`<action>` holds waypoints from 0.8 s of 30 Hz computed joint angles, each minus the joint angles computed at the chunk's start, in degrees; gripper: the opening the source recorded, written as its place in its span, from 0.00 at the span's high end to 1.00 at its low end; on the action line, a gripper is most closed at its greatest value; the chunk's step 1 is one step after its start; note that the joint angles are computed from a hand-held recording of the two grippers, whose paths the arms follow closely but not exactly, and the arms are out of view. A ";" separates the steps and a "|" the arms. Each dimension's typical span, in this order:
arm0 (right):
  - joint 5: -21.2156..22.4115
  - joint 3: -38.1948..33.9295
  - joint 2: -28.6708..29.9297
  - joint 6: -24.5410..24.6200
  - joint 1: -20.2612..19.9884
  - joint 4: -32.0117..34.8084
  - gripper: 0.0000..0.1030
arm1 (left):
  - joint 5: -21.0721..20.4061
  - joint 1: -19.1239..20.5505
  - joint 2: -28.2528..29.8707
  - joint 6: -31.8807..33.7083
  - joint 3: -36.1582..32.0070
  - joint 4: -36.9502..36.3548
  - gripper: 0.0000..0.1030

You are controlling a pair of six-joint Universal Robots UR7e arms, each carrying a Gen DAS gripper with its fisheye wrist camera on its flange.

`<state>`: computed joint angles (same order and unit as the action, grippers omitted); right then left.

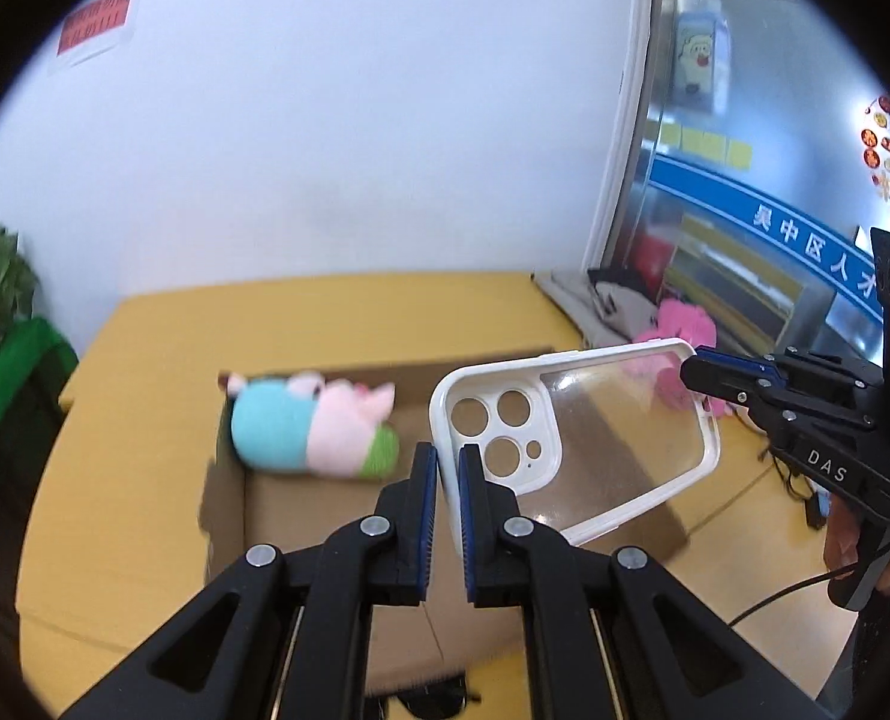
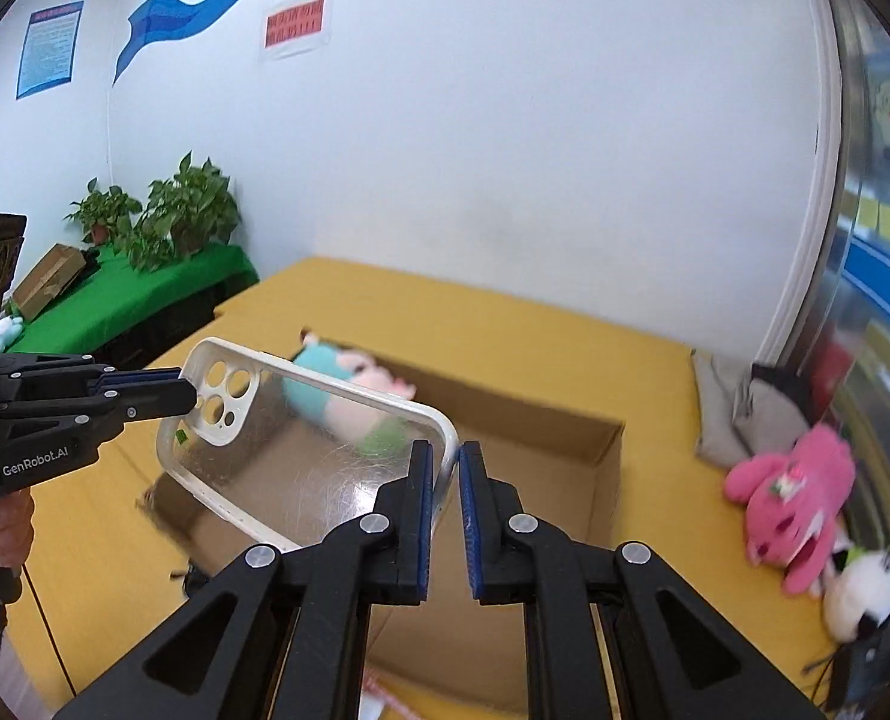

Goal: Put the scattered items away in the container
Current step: 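Lift the phone case with the left gripper and carry it over the box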

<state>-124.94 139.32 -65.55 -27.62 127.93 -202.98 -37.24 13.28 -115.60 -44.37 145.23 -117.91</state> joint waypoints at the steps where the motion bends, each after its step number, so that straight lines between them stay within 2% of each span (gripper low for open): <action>1: -0.36 -1.79 -0.32 -0.61 0.06 1.63 0.91 | 0.00 1.71 1.86 3.30 -1.09 -3.98 0.94; 3: -0.50 -5.37 -0.35 -0.50 -0.20 4.97 0.91 | -1.27 5.70 6.67 9.48 -3.94 -12.49 0.94; 7: 0.30 -12.46 0.50 -0.80 -2.37 11.80 0.91 | -3.19 10.97 15.88 15.97 -8.59 -22.11 0.94; 10: 0.47 -17.21 2.91 -1.67 -4.64 15.31 0.92 | -3.03 14.64 22.62 18.81 -11.80 -25.58 0.94; 15: 0.15 -24.52 10.61 -4.01 -11.25 18.53 0.93 | -6.65 23.38 32.80 23.25 -15.40 -32.92 0.93; 19: 1.47 -26.51 14.79 -2.59 -16.50 18.40 0.93 | -10.51 30.78 40.20 25.15 -17.75 -36.45 0.93; 24: 1.43 -29.73 20.65 -3.35 -21.74 18.74 0.94 | -13.24 36.70 46.69 26.55 -19.80 -39.03 0.93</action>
